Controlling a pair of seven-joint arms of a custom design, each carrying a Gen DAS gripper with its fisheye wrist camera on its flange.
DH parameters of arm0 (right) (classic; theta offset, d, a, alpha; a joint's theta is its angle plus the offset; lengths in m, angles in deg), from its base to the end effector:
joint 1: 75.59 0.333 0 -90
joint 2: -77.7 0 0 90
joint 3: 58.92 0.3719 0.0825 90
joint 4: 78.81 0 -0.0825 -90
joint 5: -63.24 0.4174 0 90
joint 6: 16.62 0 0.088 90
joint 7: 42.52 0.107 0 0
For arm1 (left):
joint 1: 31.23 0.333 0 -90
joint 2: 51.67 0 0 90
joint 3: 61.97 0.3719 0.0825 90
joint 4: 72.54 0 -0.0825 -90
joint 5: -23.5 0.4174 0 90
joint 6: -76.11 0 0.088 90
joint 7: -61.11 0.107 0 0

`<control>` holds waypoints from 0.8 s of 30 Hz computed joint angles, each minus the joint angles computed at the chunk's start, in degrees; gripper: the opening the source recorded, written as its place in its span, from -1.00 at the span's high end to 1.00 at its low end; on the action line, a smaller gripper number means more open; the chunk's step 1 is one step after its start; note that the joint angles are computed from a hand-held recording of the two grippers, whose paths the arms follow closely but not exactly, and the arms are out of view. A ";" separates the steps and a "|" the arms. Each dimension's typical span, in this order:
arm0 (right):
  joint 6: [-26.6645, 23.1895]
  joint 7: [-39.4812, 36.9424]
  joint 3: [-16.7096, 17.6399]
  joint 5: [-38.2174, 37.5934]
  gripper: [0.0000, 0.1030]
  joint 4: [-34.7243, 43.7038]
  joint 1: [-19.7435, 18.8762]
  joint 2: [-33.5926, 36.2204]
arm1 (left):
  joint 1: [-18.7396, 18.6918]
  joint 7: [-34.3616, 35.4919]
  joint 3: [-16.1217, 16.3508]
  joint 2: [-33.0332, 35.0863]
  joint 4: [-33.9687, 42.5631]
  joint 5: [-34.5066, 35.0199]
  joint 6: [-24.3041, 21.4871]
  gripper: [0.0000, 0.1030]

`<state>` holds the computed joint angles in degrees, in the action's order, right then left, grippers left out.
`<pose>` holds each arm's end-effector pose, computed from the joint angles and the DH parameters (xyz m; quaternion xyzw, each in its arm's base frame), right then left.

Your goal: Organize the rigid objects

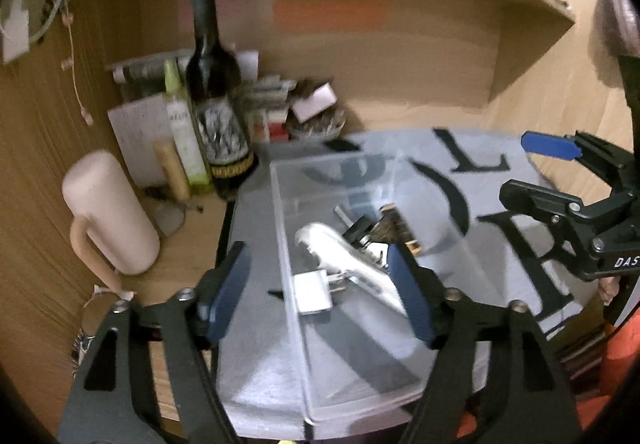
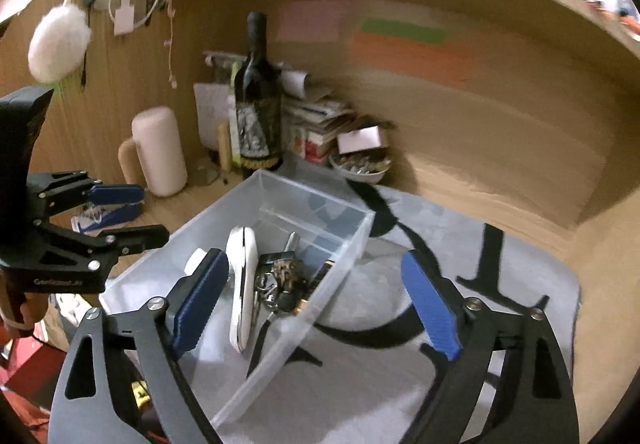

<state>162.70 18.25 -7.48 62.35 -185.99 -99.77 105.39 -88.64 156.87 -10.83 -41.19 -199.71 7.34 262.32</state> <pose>0.6826 0.2383 0.4847 -0.8066 0.3508 -0.2226 0.4204 0.6157 -0.0642 0.4678 -0.6353 0.6306 -0.3071 0.3231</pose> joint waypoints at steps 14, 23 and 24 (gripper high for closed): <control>18.12 10.31 9.45 -7.27 -1.00 -13.25 -14.48 -5.03 | 7.97 -5.98 -12.11 -4.73 -6.31 4.23 18.48 -0.93; 25.87 19.08 10.51 -14.49 -1.00 -18.57 -19.01 -7.50 | 9.96 0.80 -18.56 -4.06 -8.38 -4.02 28.06 -0.98; 26.34 19.72 9.71 -14.62 -1.00 -18.88 -18.45 -7.94 | 10.70 0.50 -19.36 -4.09 -8.58 -3.55 28.41 -0.98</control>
